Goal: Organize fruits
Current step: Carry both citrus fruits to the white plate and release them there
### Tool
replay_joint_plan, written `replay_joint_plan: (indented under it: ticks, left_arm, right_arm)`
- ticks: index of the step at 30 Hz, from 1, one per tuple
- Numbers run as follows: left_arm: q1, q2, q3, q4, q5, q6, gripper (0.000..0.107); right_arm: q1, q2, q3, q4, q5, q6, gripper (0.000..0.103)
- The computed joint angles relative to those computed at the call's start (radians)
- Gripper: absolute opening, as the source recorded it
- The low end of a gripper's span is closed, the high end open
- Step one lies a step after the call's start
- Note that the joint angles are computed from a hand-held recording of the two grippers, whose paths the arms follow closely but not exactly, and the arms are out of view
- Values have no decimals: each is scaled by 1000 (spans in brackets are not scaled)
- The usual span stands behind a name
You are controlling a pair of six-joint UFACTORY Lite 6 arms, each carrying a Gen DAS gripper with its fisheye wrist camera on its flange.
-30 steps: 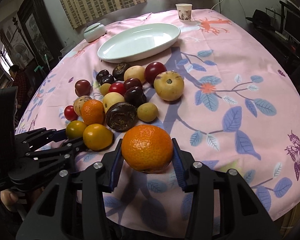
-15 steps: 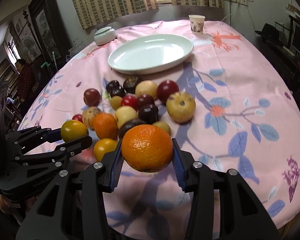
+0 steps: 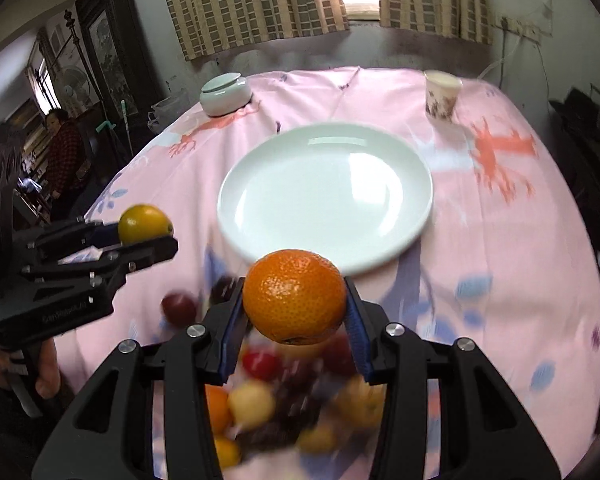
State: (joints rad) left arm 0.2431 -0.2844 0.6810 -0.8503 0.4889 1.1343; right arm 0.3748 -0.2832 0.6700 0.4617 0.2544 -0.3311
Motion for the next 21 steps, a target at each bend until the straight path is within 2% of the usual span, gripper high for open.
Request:
replay_joint_plan:
  ticks: [3, 4, 8, 10, 13, 18, 19, 20, 21]
  left_arm:
    - [-65, 314, 294, 30, -53, -96, 40]
    - [-80, 419, 399, 66, -56, -159, 40]
    - [-117, 829, 818, 155, 1, -303, 41]
    - [-133, 1001, 1027, 252, 74, -420, 41]
    - [-155, 1183, 1258, 339, 156, -536, 41]
    - [-174, 1338, 1465, 401, 221, -633, 41]
    - [-175, 1358, 1501, 408, 236, -650, 42]
    - [-173, 1357, 1508, 396, 239, -647, 55]
    - [-168, 1332, 1481, 370, 230, -631, 73]
  right_arm:
    - [-20, 289, 269, -125, -12, 56, 46]
    - [-31, 393, 363, -113, -25, 23, 46]
    - [-70, 793, 773, -135, 77, -21, 46]
    - [-87, 950, 956, -136, 158, -38, 46]
    - [-87, 1113, 1164, -235, 225, 36, 46]
    - [-100, 1348, 1505, -293, 388, 95, 46]
    - [-102, 1388, 1568, -308, 422, 114, 47]
    - [-102, 1405, 1593, -323, 432, 133, 51]
    - [-102, 1394, 1577, -349, 415, 161, 53]
